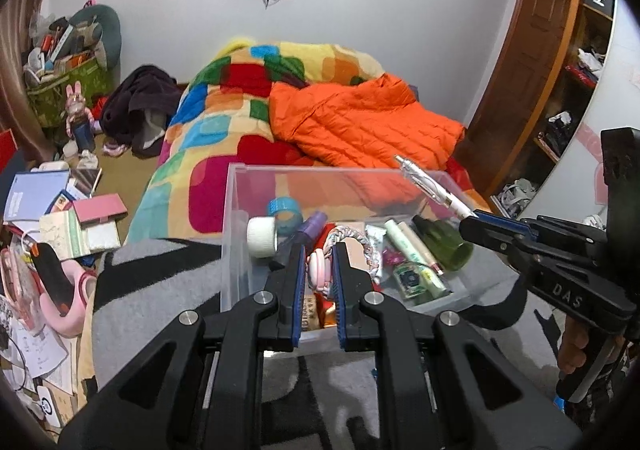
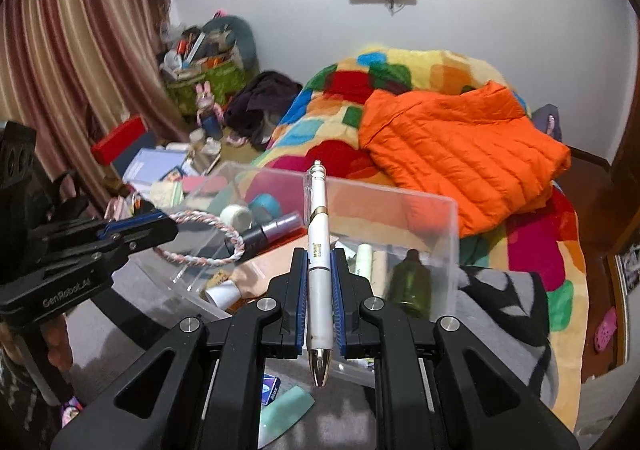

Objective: Organize objects
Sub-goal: 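Lower pink cable and white pen into the clear box and release both, then grasp the blue Max box with the left tool while the right tool grasps the mint green tube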

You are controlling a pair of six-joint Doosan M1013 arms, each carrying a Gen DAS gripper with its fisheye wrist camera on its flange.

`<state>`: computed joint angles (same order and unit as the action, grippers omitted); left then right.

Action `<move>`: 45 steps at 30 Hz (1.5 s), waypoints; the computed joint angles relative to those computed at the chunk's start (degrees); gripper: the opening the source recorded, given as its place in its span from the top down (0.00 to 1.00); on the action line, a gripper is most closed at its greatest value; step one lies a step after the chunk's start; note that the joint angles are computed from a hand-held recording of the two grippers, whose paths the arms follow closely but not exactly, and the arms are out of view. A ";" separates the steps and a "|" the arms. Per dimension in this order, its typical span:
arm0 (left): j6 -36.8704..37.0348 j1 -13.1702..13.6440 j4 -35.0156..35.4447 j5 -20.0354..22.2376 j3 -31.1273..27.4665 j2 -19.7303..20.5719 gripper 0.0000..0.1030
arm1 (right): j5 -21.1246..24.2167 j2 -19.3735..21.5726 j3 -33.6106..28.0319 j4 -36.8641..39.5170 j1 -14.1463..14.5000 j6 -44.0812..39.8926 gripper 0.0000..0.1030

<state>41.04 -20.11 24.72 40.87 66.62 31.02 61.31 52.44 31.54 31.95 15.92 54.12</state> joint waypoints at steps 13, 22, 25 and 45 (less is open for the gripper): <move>2.24 1.17 -4.55 2.57 -1.21 2.01 0.88 | 7.18 5.53 -8.66 -7.35 1.24 3.21 0.90; 1.74 0.49 -2.92 1.06 0.45 0.31 0.77 | 4.35 2.25 -3.30 -6.68 1.04 0.74 0.86; 1.18 -0.07 -1.37 0.19 1.26 -0.57 0.74 | 1.79 -0.11 0.36 -5.13 0.78 -0.57 0.79; 2.56 -2.97 -3.25 0.98 9.35 -3.87 0.46 | -4.02 -9.34 20.84 -4.02 0.33 -0.02 0.58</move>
